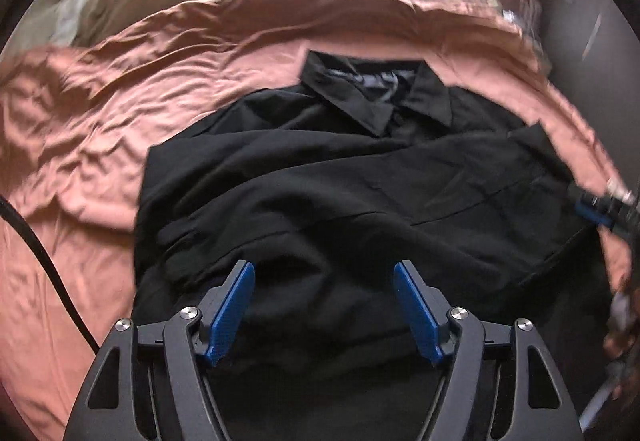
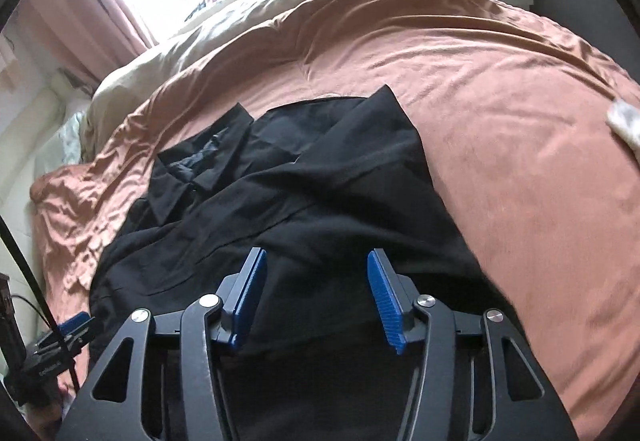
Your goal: Fold large clothes
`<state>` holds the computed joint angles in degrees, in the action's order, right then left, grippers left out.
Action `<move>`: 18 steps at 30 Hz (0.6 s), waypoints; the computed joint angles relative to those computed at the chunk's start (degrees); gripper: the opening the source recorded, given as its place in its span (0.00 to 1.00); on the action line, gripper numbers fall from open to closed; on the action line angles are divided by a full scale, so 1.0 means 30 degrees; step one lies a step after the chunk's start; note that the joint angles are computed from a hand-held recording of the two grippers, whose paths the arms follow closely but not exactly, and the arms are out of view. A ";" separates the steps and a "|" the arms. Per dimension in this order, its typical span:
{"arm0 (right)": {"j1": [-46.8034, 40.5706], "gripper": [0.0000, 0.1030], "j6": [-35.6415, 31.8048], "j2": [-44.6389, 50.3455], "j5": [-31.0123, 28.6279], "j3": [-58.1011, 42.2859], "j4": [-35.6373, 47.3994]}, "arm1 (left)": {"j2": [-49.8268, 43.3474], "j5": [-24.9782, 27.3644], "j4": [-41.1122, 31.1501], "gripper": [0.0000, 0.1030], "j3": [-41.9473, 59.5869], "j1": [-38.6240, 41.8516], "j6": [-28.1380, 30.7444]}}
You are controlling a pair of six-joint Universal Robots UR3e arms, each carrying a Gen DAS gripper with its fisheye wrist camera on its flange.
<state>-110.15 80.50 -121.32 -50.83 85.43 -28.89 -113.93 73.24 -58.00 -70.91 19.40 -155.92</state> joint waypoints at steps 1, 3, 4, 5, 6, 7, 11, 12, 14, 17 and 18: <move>0.0921 0.49 0.1169 -0.0374 0.0142 0.0801 -0.1558 | -0.0722 0.0892 -0.0045 0.71 0.0705 -0.0433 0.0023; 0.2579 0.49 0.3291 -0.1003 0.0186 0.2393 -0.4484 | -0.2097 0.2114 -0.0277 0.70 0.1979 -0.0868 -0.0222; 0.2911 0.49 0.3737 -0.1417 0.0232 0.2911 -0.5326 | -0.2560 0.2600 -0.0408 0.68 0.2460 -0.0999 -0.0361; 0.3220 0.48 0.4143 -0.1829 0.0306 0.3348 -0.6092 | -0.2986 0.2965 -0.0507 0.65 0.2829 -0.1010 -0.0391; 0.3637 0.48 0.4767 -0.1944 0.0294 0.3476 -0.6865 | -0.3317 0.3174 -0.0625 0.65 0.3121 -0.0963 -0.0388; 0.3982 0.48 0.5356 -0.2100 0.0325 0.3717 -0.7586 | -0.3408 0.3315 -0.0217 0.65 0.2967 -0.0846 -0.0340; 0.5592 0.45 0.9124 -0.2559 0.0186 0.5558 -1.2544 | -0.3484 0.2941 0.0113 0.52 0.2777 -0.0240 0.0075; 0.5856 0.45 0.9821 -0.2536 0.0152 0.5903 -1.3392 | -0.3559 0.2992 0.0002 0.49 0.2949 -0.0188 0.0042; 0.5580 0.45 0.9639 -0.2415 0.0360 0.5391 -1.2362 | -0.3762 0.2866 -0.0588 0.42 0.3693 -0.0022 -0.0113; 0.3918 0.45 0.6519 -0.1800 0.0937 0.3032 -0.7633 | -0.2617 0.3072 0.0531 0.43 0.2560 0.0285 -0.0219; 0.3135 0.45 0.5110 -0.1477 0.1012 0.2040 -0.5654 | -0.2067 0.2840 0.0734 0.43 0.2102 0.0601 -0.0260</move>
<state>-100.74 95.84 -125.75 -47.80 91.55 -45.86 -120.13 81.76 -55.80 -64.60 21.20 -156.70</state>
